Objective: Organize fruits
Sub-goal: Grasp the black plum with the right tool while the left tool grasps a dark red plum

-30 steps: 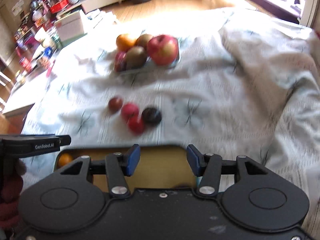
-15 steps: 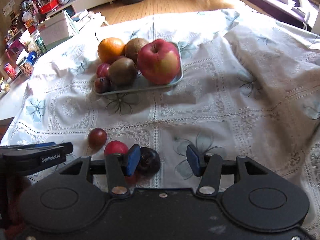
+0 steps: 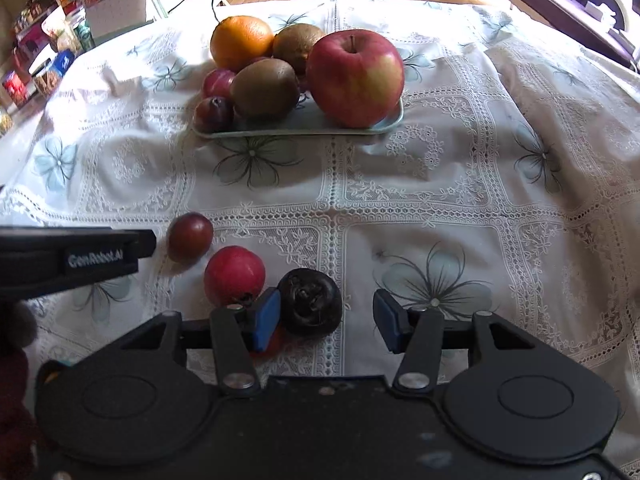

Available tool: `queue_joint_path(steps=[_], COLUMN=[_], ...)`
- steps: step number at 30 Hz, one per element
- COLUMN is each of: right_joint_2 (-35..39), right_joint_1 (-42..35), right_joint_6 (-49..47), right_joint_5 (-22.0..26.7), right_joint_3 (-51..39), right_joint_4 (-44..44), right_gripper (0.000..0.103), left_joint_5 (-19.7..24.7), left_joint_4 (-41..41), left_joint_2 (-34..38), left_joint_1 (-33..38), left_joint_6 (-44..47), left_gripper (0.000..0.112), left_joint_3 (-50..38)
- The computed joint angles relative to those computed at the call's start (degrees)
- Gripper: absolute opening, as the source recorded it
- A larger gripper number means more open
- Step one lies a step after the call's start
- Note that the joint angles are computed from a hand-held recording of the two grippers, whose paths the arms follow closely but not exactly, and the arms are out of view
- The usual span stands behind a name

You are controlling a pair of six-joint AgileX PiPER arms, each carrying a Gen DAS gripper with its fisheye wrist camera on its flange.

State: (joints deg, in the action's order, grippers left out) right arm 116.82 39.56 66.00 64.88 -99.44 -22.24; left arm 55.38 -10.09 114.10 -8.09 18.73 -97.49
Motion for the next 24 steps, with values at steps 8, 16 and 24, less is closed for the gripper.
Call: queue_joint_path(steps=[8,16,24], right_joint_2=[3.6,-1.0,-9.4], right_joint_1=[-1.8,0.2,1.8], right_joint_6=[-2.3,2.0,9.2], right_joint_5=[-0.1,-2.1,-3.9], right_joint_3=[-3.0,3.5,12.8], right_joint_4=[1.9,-1.8,-6.2], right_gripper=[0.054,0.040,0.041], left_joint_5=[1.6,1.2,-2.5], left_joint_4=[-0.8,-3.9,-4.3], left_joint_2=[1.3,1.5,1.5], left_joint_1=[0.7,0.2,-2.4], left_joint_6=[-0.4,1.7,3.0], left_gripper=[0.042,0.042,0.045], left_joint_3=[-1.9,-2.1,-0.1])
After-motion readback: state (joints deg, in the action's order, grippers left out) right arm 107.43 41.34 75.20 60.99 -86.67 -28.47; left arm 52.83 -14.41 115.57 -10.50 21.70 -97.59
